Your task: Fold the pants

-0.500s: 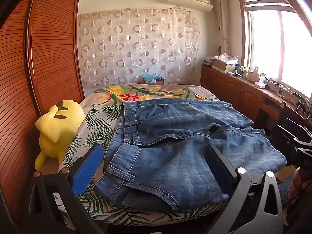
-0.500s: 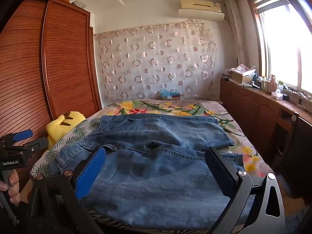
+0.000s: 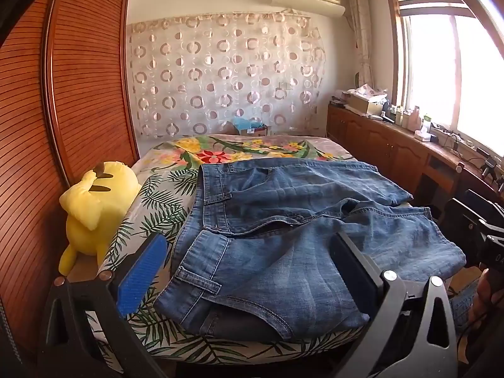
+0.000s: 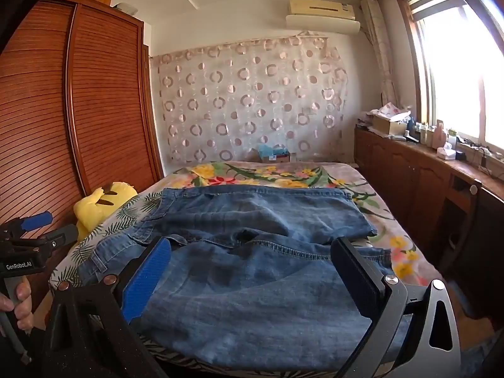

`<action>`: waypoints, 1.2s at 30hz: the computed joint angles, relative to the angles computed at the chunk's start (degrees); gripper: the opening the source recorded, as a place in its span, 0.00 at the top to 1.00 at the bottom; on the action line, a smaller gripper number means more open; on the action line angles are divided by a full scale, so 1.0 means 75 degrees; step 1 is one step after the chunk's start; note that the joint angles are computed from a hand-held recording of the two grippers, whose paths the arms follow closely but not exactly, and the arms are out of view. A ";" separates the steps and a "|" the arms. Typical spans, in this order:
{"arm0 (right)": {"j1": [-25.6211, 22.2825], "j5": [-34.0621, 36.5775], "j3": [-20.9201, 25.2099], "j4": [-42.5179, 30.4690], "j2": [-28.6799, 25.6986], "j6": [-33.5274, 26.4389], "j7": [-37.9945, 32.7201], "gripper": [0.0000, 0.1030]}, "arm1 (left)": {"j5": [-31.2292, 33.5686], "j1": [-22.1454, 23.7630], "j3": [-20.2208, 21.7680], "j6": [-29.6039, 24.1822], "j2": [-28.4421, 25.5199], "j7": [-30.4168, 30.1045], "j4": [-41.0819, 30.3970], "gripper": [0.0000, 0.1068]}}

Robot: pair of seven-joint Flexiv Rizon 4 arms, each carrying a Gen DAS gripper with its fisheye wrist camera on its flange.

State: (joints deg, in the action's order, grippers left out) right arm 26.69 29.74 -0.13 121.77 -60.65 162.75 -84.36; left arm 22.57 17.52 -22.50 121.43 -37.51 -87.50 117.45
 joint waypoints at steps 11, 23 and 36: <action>-0.0004 0.0003 0.0015 0.0053 0.0013 0.0046 -0.0002 0.01 | -0.0036 -0.0089 0.0092 0.0047 -0.0026 0.0016 -0.0017 0.04; -0.0008 -0.0005 0.0018 0.0037 0.0001 0.0055 0.0000 0.01 | -0.0016 -0.0077 0.0112 0.0053 -0.0022 0.0045 -0.0030 0.04; -0.0026 -0.0014 0.0016 0.0019 0.0008 0.0055 0.0016 0.01 | -0.0019 -0.0126 0.0165 0.0092 -0.0019 0.0036 -0.0030 0.04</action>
State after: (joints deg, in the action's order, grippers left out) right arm 26.49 29.63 -0.01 121.91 -60.59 163.17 -84.24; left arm 22.43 16.57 -21.27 122.13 -37.66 -87.23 117.23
